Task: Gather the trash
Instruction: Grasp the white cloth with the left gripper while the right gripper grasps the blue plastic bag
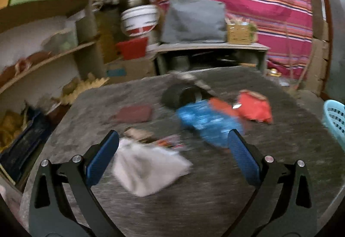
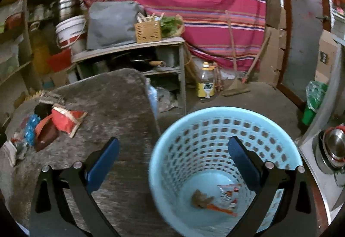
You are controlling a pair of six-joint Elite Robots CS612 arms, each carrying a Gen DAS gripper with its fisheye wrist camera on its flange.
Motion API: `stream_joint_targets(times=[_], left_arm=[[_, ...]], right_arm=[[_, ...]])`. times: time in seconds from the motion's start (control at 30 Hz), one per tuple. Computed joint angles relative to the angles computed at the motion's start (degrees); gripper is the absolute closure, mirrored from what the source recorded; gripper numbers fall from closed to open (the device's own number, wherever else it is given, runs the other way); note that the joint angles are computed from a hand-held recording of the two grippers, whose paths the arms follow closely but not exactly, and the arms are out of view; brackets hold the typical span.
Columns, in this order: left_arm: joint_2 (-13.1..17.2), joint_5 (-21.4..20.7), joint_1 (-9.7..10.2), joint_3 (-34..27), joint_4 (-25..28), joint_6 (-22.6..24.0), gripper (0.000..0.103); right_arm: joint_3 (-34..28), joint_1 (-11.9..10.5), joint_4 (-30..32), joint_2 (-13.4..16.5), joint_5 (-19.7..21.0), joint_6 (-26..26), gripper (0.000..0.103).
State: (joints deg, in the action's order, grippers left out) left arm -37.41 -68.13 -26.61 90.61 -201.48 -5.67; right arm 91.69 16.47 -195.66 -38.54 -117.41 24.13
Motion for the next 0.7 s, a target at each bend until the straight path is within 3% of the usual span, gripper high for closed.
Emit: stream_joint_targets(times=[0.1, 0.2, 0.3, 0.47, 0.7], left_arm=[[0.1, -2.1, 1.79, 0.0, 1.4, -3.2, 0.006], [0.5, -3.4, 2.82, -0.3, 2.3, -3.9, 0.014], [0.7, -4.8, 3.37, -0.7, 3.7, -2.8, 0.033], [0.6, -7.5, 4.04, -1.0, 5.5, -2.9, 0.078], [-0.6, -6.6, 4.90, 0.8, 2.5, -3.1, 0.086]], right_arm=[[-2.0, 0.9, 2.4, 0.8, -0.4, -1.5, 0.004], [-3.8, 1.3, 5.3, 1.6, 0.1, -2.4, 0.004], [-5.7, 1.8, 8.1, 2.4, 0.2, -2.9, 0.004], [-7.9, 2.3, 8.7, 3.2, 1.3, -3.0, 0.004], [-11.5, 3.6, 8.8, 4.8, 2.4, -4.1, 0.004]])
